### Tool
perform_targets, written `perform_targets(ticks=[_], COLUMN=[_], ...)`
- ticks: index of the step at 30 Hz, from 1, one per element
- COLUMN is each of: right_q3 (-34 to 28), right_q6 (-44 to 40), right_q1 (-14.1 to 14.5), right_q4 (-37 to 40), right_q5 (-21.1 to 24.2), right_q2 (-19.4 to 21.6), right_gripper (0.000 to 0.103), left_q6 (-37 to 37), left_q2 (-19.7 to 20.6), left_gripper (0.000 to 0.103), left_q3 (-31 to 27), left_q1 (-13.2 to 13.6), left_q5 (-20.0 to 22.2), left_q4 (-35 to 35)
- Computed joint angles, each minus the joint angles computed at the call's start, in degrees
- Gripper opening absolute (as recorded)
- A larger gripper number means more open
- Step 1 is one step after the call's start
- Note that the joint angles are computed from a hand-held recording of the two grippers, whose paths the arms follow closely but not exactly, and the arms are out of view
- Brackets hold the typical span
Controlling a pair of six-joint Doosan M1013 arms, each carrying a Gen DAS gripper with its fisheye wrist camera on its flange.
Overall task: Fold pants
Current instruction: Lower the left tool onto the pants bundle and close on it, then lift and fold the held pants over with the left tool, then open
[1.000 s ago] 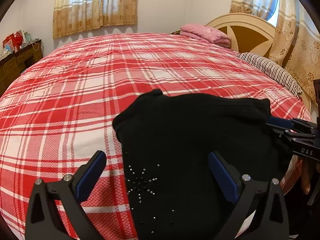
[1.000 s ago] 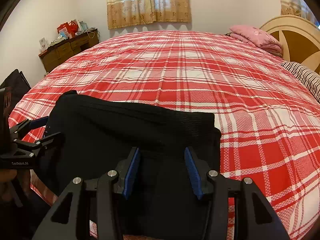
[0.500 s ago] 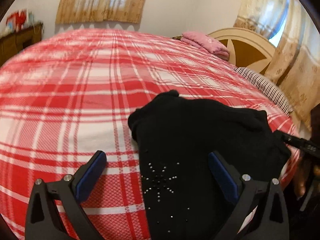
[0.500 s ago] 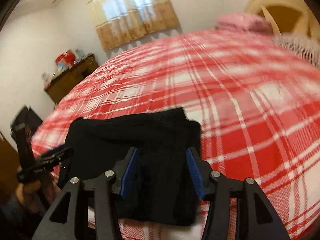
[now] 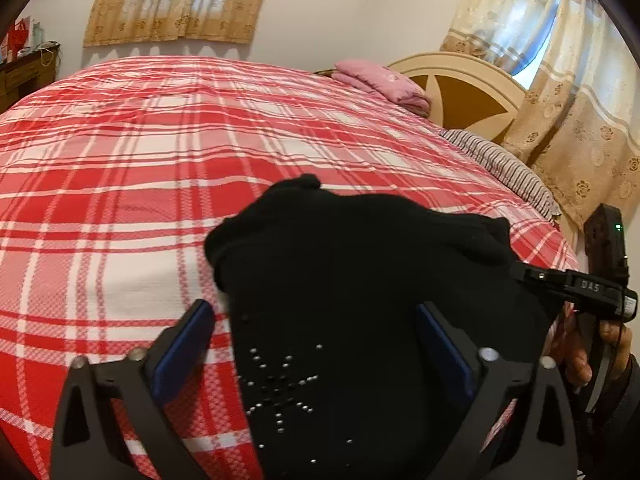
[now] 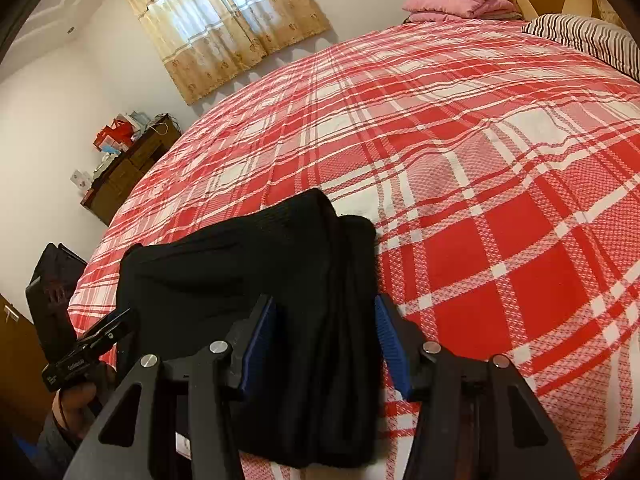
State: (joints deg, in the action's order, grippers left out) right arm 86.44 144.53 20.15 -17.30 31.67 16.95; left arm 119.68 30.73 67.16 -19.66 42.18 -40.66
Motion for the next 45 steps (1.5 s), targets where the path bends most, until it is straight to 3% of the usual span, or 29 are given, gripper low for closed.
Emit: perform_targets(ticks=[3,8,11,12,13,15,18,22,27,32,38,45], right_q3=[0.93,0.36,0.28,0.37,0.67,1.29,0.41,-1.82,-7.13,-14.70,-28.41,-47.40], right_q6=[3.34,2.58,-1.05,-2.85,-5.33,-5.87,-3.34,-3.99,-13.50,-23.82,-38.10,-47.20], right_q1=[-0.38,0.33,0.04,-0.15,-0.45,-0.55,0.66,2.07,2.42,2.29,2.27,3.20], right_q4=[-1.62,-4.29,-0.27,1.77,4.82,6.53,1.72,-1.87,2.84,9.05,19.88,29.40], right_q5=[-1.99,-0.18,-0.77,-1.31,-2.30,-4.20,-3.58,-2.91,-0.70,1.53,5.22,11.29], right_q2=[-0.66,-0.12,-0.12,-0.21,-0.41,-0.88,-0.84,-0.57,1.31,5.68,14.57,27.29], right_gripper=[0.051,0.052,0.052,0.048,0.036,0.030,0.027,0.026,0.026,0.026,0.025,0.026], left_q6=[1.79,3.46,3.79,3.70,3.62,2.81,3.25,4.87,7.08,7.35,5.18,-5.13], left_q2=[0.45,0.53,0.46,0.50,0.48,0.81,1.06,0.03,-1.11,-2.03,-3.39,-4.50], left_gripper=[0.082,0.081,0.079,0.072,0.066,0.034,0.019,0.016,0.013,0.012,0.011,0.011], left_q3=[-0.44,-0.31,-0.13,-0.21,-0.17,-0.55,-0.56,0.59,1.64,1.86,2.06,3.28], left_q1=[0.84,1.25,1.32,1.40,1.52,2.09,2.88,2.97,4.01,5.79,8.47,10.90], left_q5=[2.27,3.07,3.12,3.26,3.42,4.75,6.22,5.02,3.39,0.53,-4.41,-10.91], left_q4=[-4.54,-6.86,-7.43,-7.42,-7.57,-8.89,-11.83,-13.75,-18.05,-19.73,-16.25,-4.35])
